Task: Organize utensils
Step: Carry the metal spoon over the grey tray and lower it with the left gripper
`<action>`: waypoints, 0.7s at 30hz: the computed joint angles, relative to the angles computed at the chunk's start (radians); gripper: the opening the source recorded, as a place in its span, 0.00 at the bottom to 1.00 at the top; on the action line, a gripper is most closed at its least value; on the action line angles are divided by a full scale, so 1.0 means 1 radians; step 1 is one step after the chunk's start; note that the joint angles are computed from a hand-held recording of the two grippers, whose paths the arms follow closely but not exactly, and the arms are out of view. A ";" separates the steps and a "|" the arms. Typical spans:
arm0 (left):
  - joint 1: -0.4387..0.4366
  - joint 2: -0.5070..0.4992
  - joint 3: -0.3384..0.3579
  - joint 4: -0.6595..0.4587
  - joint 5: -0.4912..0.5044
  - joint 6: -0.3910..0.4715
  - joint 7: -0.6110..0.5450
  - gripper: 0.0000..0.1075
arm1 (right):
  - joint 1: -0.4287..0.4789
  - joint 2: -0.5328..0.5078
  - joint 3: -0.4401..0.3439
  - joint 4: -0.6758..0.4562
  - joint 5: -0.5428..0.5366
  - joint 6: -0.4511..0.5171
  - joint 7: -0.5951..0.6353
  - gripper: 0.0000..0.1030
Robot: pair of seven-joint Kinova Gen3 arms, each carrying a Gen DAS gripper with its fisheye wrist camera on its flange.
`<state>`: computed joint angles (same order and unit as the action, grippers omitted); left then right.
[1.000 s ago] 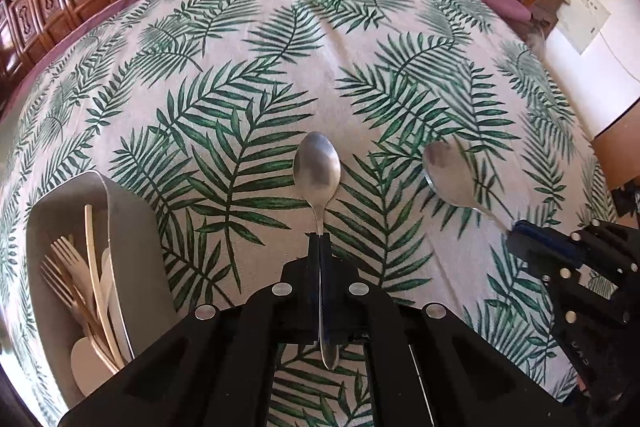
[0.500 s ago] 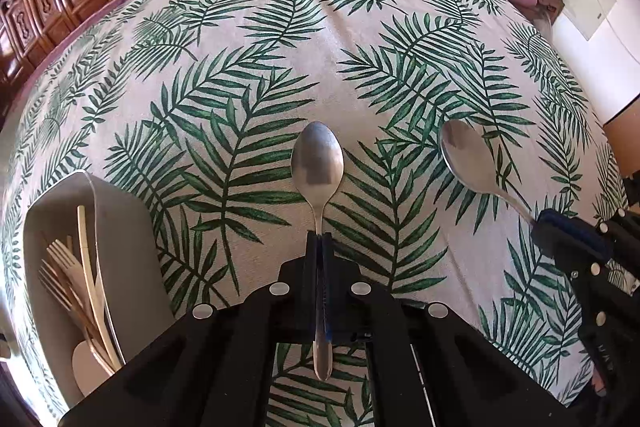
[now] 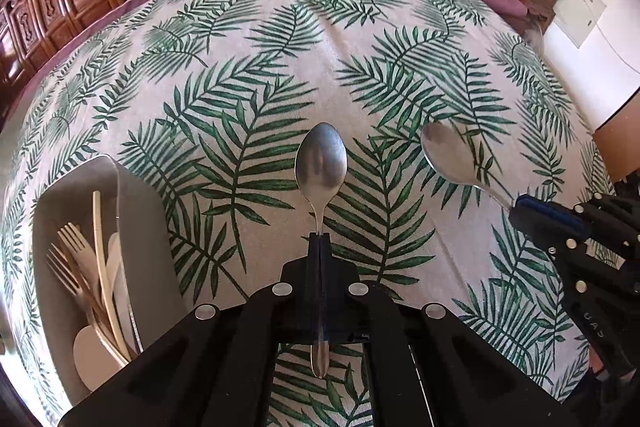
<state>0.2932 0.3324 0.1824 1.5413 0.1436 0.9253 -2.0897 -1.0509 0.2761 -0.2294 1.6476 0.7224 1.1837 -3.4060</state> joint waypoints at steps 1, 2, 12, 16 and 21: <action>-0.006 -0.006 0.002 0.001 0.006 0.002 -0.008 0.00 | 0.000 0.000 0.000 -0.001 0.000 0.001 -0.001 0.08; -0.010 -0.011 0.003 0.004 0.012 0.001 -0.012 0.00 | 0.000 0.000 0.000 -0.001 0.000 0.002 0.001 0.08; -0.108 -0.089 -0.002 0.010 0.140 0.048 -0.143 0.00 | -0.029 0.027 0.001 -0.071 0.030 0.035 0.031 0.08; -0.152 -0.113 -0.018 0.000 0.191 0.074 -0.199 0.00 | -0.057 0.054 0.012 -0.134 0.052 0.054 0.063 0.00; -0.215 -0.127 -0.048 -0.024 0.240 0.115 -0.268 0.00 | -0.068 0.122 0.039 -0.248 0.009 0.108 0.161 0.00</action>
